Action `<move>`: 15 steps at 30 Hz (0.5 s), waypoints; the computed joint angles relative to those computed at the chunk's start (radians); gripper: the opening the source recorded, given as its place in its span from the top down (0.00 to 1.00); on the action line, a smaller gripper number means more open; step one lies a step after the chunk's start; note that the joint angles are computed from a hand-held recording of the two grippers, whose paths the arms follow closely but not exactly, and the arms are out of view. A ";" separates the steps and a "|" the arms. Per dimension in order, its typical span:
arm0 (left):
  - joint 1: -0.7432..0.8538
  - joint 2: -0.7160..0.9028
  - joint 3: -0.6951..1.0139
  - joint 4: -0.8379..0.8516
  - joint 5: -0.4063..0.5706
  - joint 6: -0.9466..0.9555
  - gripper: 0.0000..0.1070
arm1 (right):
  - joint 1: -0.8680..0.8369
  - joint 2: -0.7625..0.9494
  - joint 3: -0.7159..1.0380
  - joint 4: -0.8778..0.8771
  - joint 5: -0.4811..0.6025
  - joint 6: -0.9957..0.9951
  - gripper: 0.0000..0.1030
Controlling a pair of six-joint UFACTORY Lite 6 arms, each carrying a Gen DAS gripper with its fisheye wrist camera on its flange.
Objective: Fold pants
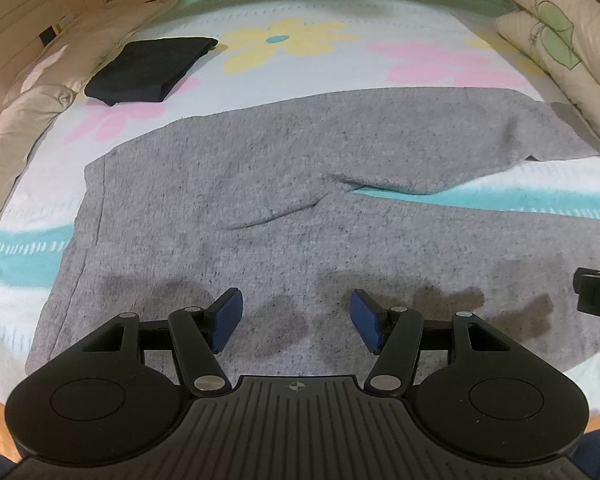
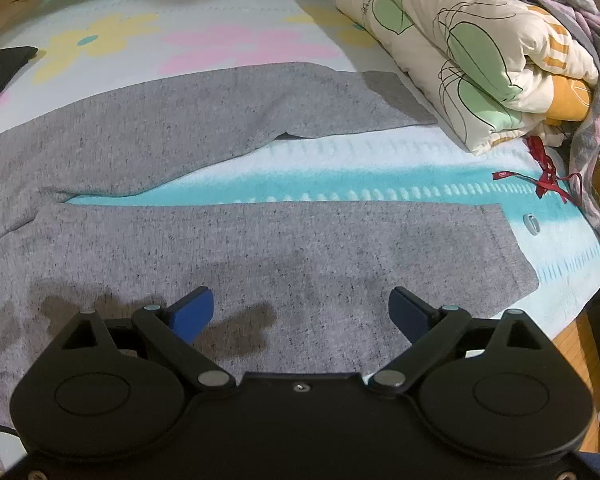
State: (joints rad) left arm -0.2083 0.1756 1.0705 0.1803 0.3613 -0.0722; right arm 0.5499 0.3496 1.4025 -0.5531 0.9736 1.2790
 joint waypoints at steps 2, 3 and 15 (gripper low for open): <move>0.001 0.004 0.005 -0.003 0.003 0.006 0.45 | 0.002 -0.002 -0.003 0.000 0.000 -0.001 0.08; 0.001 0.006 0.006 -0.001 0.004 0.004 0.45 | 0.001 0.004 0.007 0.003 0.004 -0.007 0.08; 0.002 0.011 0.006 -0.004 0.005 0.009 0.45 | 0.002 0.009 0.014 0.003 0.014 -0.011 0.08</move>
State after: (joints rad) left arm -0.2058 0.1867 1.0764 0.1767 0.3661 -0.0628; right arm 0.5517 0.3589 1.4166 -0.5500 0.9878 1.2675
